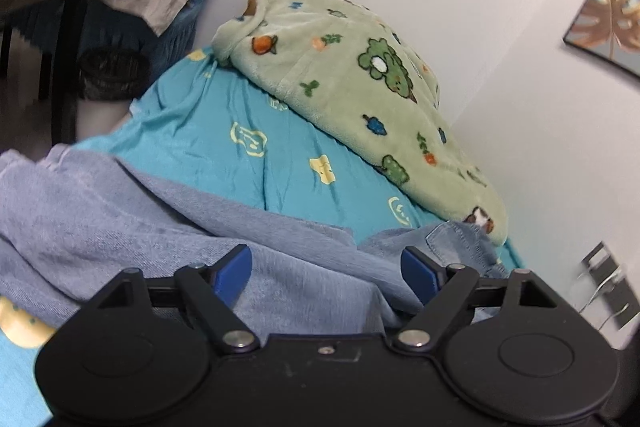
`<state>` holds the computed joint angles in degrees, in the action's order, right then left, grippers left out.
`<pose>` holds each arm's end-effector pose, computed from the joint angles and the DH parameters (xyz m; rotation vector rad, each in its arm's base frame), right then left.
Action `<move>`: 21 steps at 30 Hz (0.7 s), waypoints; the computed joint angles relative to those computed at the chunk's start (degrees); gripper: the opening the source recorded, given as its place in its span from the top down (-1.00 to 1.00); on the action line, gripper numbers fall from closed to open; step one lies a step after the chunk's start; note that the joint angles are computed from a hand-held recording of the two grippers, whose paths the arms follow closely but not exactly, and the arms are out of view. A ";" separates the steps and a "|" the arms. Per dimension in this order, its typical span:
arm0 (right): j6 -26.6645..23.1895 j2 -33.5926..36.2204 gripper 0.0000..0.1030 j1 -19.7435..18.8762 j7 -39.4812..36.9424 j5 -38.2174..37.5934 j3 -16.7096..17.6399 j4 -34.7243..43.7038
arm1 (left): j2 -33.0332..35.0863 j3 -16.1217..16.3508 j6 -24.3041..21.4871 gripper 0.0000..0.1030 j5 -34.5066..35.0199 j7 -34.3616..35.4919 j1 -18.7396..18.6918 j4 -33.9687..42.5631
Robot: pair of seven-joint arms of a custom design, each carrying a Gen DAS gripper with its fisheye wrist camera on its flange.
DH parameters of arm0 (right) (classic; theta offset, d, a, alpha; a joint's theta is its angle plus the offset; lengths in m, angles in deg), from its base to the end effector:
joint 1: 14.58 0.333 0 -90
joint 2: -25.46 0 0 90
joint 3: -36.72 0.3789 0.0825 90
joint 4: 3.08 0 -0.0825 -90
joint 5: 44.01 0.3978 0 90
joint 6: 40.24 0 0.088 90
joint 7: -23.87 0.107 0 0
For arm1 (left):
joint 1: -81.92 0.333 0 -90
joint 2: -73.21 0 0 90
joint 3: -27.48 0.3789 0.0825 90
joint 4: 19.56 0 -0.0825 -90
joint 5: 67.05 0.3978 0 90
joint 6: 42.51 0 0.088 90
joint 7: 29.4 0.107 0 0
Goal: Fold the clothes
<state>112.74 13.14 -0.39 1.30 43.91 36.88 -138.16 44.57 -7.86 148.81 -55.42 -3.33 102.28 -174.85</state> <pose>0.4853 0.0935 0.5026 -2.0325 0.6629 -0.5455 0.3862 -0.1567 0.5196 -2.0829 1.1924 -1.2671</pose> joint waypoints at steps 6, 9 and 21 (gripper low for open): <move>-5.43 -9.12 0.92 -1.29 5.68 -8.27 -2.06 -5.19 | -2.71 2.05 -2.23 -0.55 -0.96 -2.77 -1.31 -1.32; -7.95 -12.26 0.92 -2.78 15.58 -21.13 -2.14 -8.34 | -4.59 3.71 -4.37 -0.55 -0.53 -4.75 -1.94 -2.25; -10.00 -11.75 0.84 -1.69 31.62 -50.00 -0.79 -13.71 | -5.88 2.59 -8.28 -0.52 7.25 -9.99 1.14 -0.89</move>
<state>102.74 1.39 -2.08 32.91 -6.09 36.09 -151.88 38.70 -5.27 140.52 -48.17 -13.33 103.43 -175.74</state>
